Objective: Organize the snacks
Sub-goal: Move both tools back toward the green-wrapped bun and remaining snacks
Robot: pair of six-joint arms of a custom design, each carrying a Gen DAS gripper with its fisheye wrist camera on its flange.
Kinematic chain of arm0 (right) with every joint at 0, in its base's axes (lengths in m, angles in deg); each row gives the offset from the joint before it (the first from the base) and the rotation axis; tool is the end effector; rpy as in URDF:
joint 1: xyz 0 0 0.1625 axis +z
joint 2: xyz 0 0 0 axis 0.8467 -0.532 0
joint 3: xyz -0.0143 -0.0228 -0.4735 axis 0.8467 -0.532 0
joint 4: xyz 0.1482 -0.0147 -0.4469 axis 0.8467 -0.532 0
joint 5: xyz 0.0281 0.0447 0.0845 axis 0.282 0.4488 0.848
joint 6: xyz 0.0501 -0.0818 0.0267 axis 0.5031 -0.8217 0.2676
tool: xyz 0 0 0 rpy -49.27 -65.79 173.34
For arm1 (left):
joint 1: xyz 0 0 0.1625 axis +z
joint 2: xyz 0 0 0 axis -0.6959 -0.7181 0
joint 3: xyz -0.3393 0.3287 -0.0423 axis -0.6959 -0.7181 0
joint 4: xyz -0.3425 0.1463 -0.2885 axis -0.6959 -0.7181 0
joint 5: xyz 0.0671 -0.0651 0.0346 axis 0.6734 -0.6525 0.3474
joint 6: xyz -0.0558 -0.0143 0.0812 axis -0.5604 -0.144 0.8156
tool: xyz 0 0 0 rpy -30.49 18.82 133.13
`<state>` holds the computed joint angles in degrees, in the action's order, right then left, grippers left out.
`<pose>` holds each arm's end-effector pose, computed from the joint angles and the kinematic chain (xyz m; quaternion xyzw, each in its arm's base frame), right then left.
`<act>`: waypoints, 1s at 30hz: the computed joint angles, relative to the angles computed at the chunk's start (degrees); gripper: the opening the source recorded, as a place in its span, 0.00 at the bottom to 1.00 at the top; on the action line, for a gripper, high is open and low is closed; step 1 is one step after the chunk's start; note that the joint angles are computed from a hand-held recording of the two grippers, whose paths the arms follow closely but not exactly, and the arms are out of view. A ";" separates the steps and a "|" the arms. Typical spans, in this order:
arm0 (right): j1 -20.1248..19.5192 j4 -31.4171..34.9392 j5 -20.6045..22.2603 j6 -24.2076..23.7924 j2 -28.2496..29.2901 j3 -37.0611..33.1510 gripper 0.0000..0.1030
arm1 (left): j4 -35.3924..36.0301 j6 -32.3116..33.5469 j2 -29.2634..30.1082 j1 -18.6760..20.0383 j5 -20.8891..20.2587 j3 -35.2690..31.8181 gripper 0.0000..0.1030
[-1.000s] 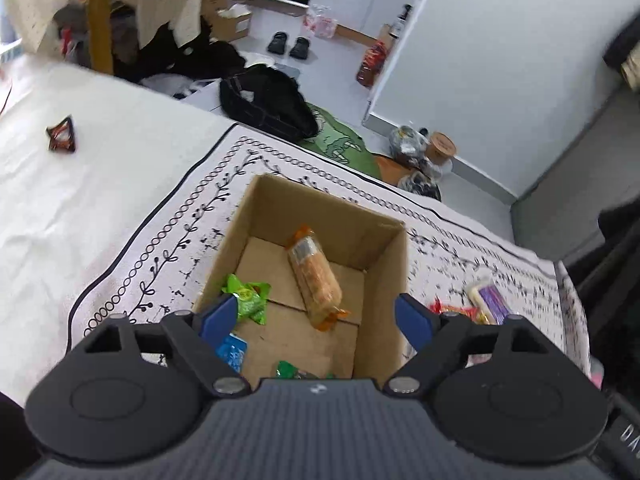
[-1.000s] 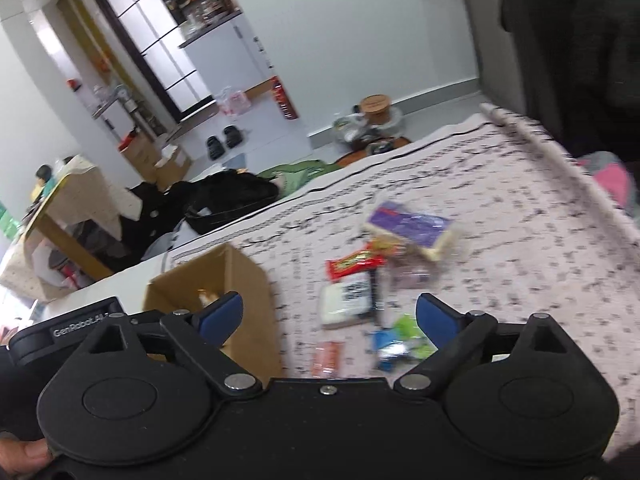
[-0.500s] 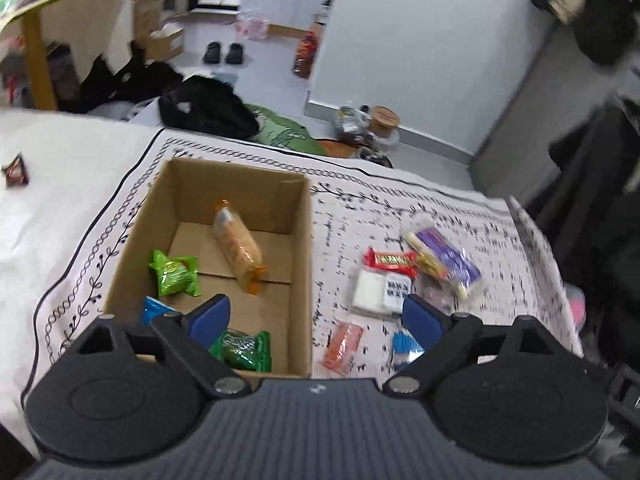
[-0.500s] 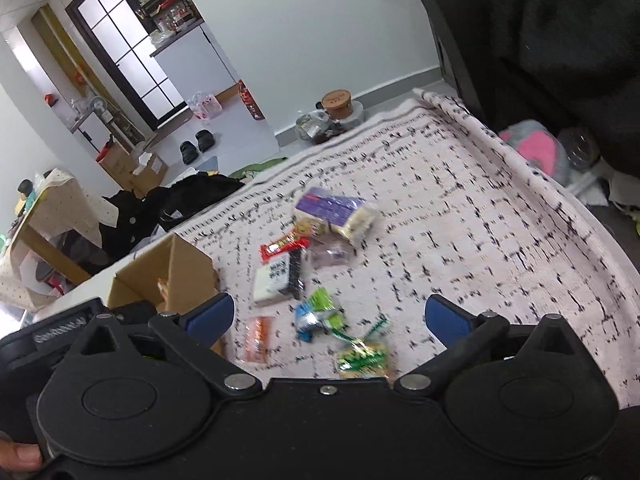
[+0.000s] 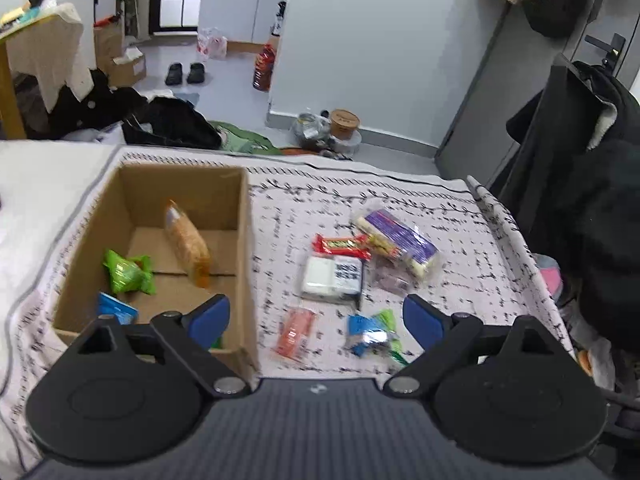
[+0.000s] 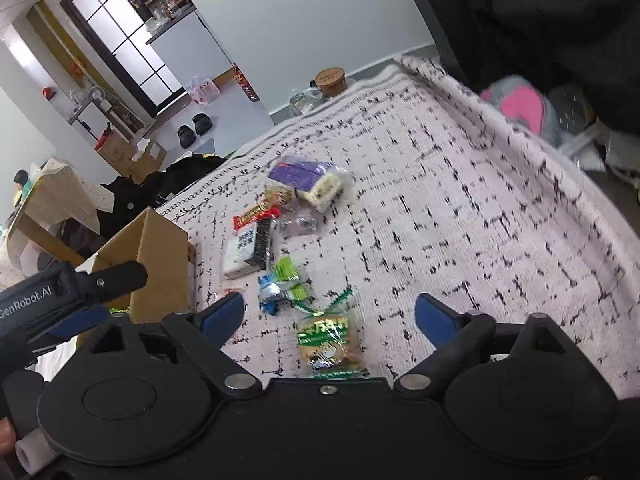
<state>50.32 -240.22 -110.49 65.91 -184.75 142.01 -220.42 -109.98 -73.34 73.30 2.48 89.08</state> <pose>0.1480 -0.2708 0.2848 -0.1996 -0.8268 0.4630 0.2493 -0.3790 -0.4251 0.1544 0.3012 0.9120 -0.2114 0.1810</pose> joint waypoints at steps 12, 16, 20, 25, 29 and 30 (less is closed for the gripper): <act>-7.92 -0.02 9.39 -1.01 -0.12 0.92 0.68 | -0.89 -0.34 5.60 1.90 -3.15 -0.67 0.67; -9.11 -0.64 11.01 -2.65 1.80 0.50 0.68 | -1.20 -0.47 7.15 2.96 -3.04 -0.92 0.65; -10.04 -0.71 11.51 -2.36 2.92 -0.01 0.77 | -3.78 0.61 9.10 2.47 -0.48 -0.56 0.65; -11.46 -0.20 12.12 -1.69 4.98 -0.81 0.80 | -4.11 0.87 10.49 2.10 2.23 -0.93 0.66; -11.97 0.59 12.52 -1.27 5.63 -1.18 0.83 | 2.81 -2.82 11.00 1.73 7.25 -2.12 0.71; -11.91 0.86 12.36 -1.16 5.77 -1.26 0.84 | 3.94 -4.04 10.83 1.90 7.84 -2.27 0.73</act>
